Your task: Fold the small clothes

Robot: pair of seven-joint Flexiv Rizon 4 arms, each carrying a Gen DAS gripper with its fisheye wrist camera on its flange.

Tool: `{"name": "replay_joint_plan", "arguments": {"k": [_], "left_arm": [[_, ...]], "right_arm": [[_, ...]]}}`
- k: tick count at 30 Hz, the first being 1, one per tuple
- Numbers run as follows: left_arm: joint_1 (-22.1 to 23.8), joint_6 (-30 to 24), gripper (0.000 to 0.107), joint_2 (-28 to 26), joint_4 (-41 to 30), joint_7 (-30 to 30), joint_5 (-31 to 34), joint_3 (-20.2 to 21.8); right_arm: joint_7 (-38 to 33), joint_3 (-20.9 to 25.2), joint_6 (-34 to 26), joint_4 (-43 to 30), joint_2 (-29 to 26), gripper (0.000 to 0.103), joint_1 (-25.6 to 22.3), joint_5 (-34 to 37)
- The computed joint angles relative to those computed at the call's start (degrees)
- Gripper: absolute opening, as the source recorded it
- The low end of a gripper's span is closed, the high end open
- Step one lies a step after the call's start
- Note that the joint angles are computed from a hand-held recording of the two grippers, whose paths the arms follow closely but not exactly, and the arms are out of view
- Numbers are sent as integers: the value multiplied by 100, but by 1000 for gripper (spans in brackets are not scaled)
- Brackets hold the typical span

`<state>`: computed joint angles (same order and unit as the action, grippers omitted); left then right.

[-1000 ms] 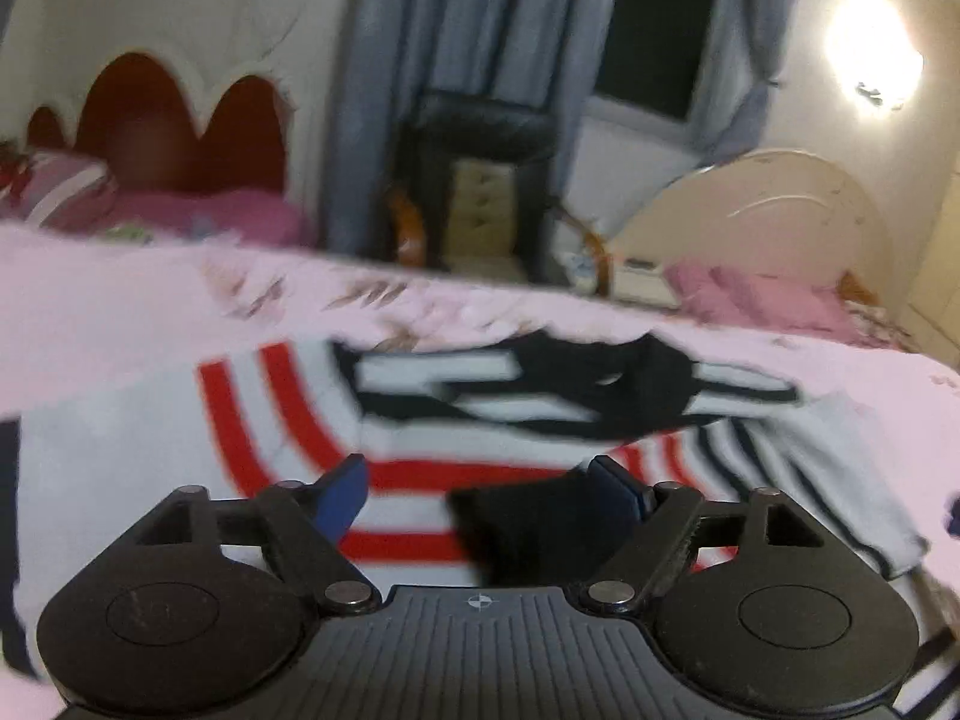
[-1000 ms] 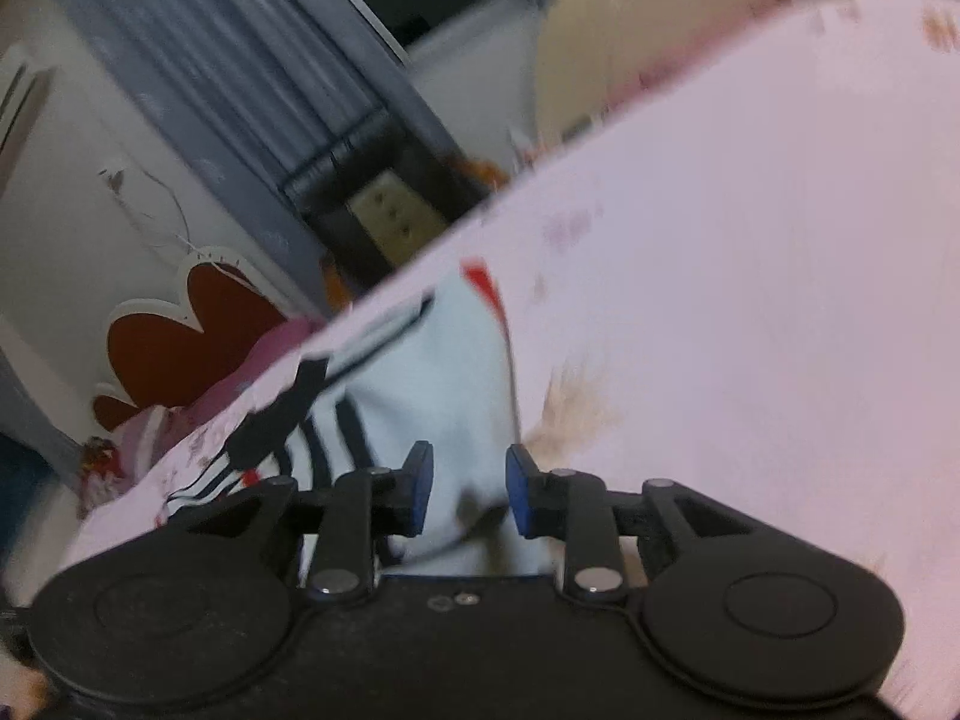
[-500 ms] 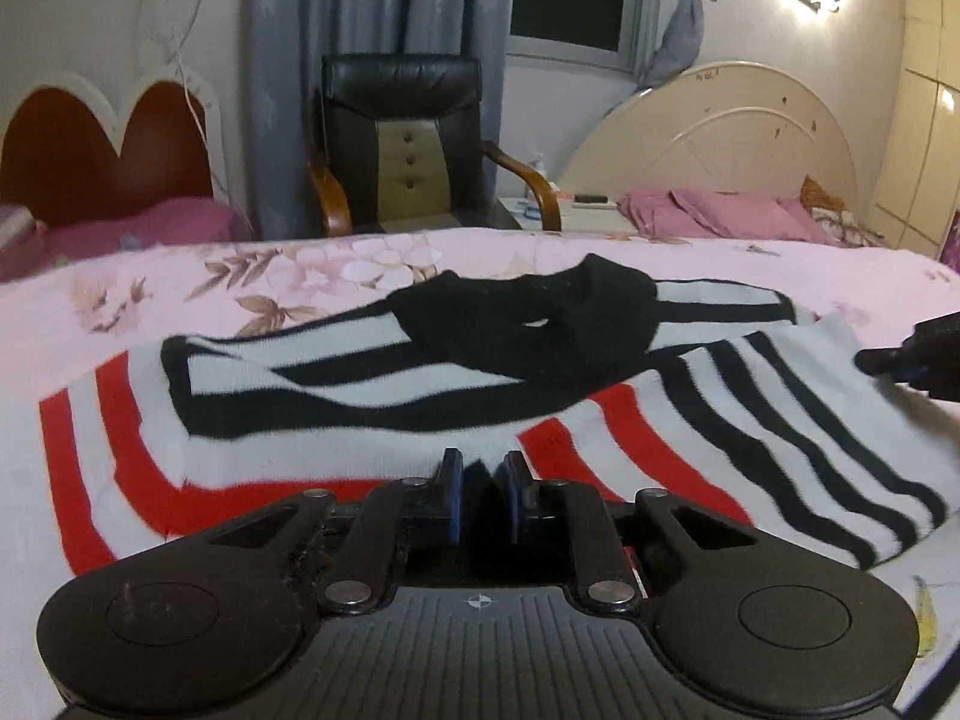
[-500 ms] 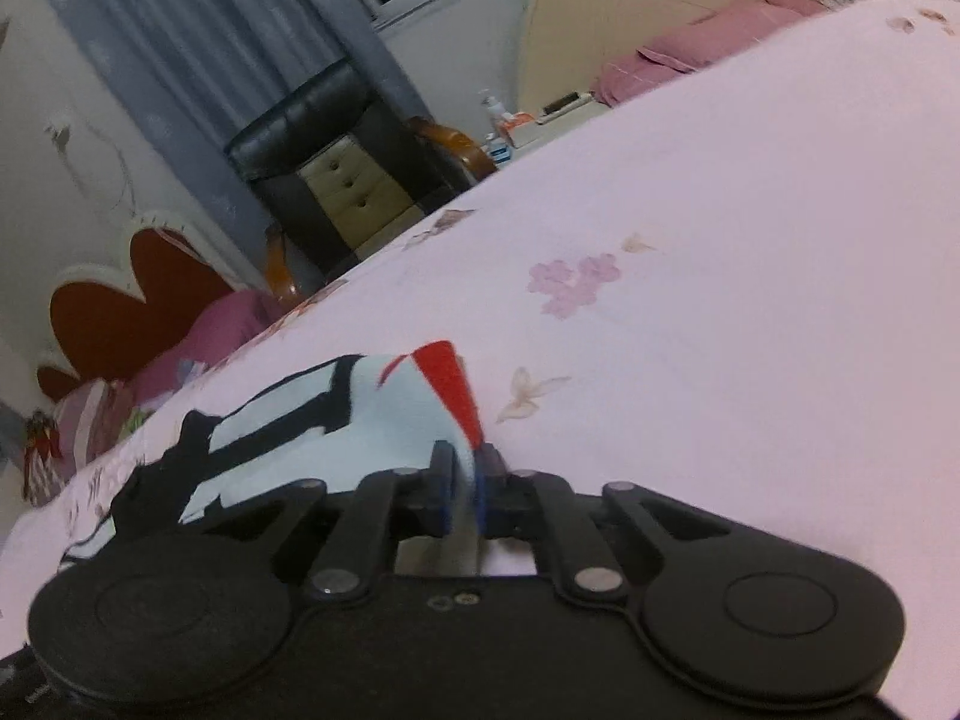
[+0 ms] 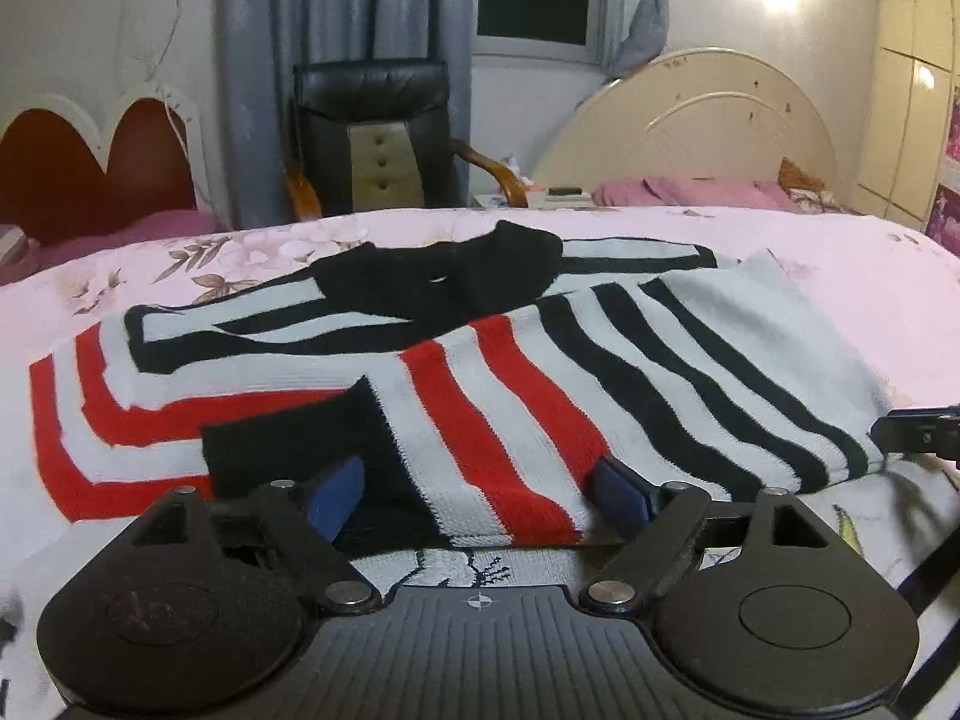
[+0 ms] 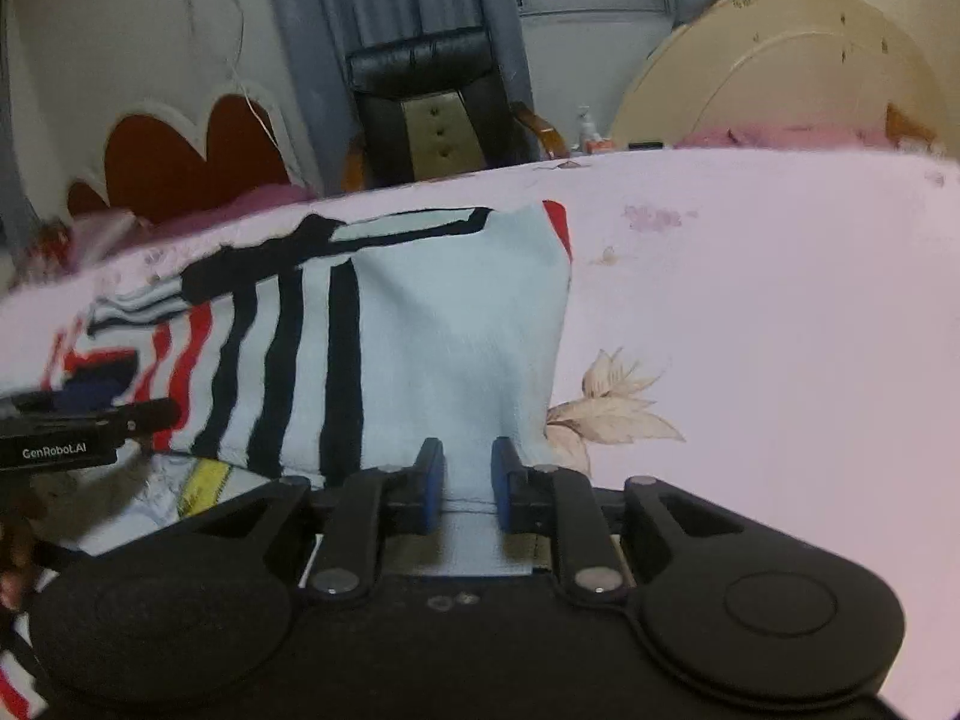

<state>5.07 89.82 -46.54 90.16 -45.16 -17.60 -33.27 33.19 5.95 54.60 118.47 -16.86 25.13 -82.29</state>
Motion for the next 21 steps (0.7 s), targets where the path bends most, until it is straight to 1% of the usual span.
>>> {"name": "replay_joint_plan", "arguments": {"k": [1,2,3,4,5,7,8,10,11,12,13,14,15,17,18,19,21], "left_arm": [[174,63,77,65,135,-59,-78,-183],[459,278,76,126,354,-126,-140,-472],[681,429,76,139,466,-223,-143,-661],[1012,683,76,196,713,-390,-136,-914],[1370,929,75,252,972,-591,-129,-1151],[2054,1252,71,334,1407,-1014,-113,-1499],[2373,1314,70,425,1598,-1266,-164,-1564],[2854,1350,67,635,1870,-1767,-347,-1453],[3075,1403,62,702,1964,-2020,-447,-1367],[3233,1426,57,747,2003,-2254,-551,-1250],[3292,1370,55,795,1980,-2477,-686,-1048],[3446,1315,50,786,1950,-2701,-845,-965],[3671,1338,43,677,1924,-2895,-828,-1068],[4131,1343,41,363,1800,-3166,-784,-1390],[4493,1229,41,101,1744,-3239,-626,-1776],[4695,1129,41,-104,1669,-3312,-535,-2017],[4756,1025,41,-329,1469,-3394,-387,-2114]], "right_arm": [[-202,41,-126,-67,11,19,37,238],[-72,33,-216,-85,69,22,86,173],[241,9,-247,-48,165,24,111,-104],[476,32,-306,-14,259,24,130,-300],[530,88,-374,8,314,24,140,-301],[408,231,-468,31,365,26,188,-17],[347,278,-488,45,377,26,216,104],[253,343,-490,49,368,26,284,329],[237,366,-503,36,362,26,331,417],[252,380,-490,34,366,26,366,492],[293,382,-474,22,350,26,397,552],[332,369,-460,4,336,26,417,594],[413,355,-458,-35,300,26,448,622],[643,299,-375,-135,201,26,482,640],[805,267,-326,-204,145,26,501,633],[991,230,-278,-279,92,26,523,604],[1210,170,-258,-469,-17,26,585,575]]}}
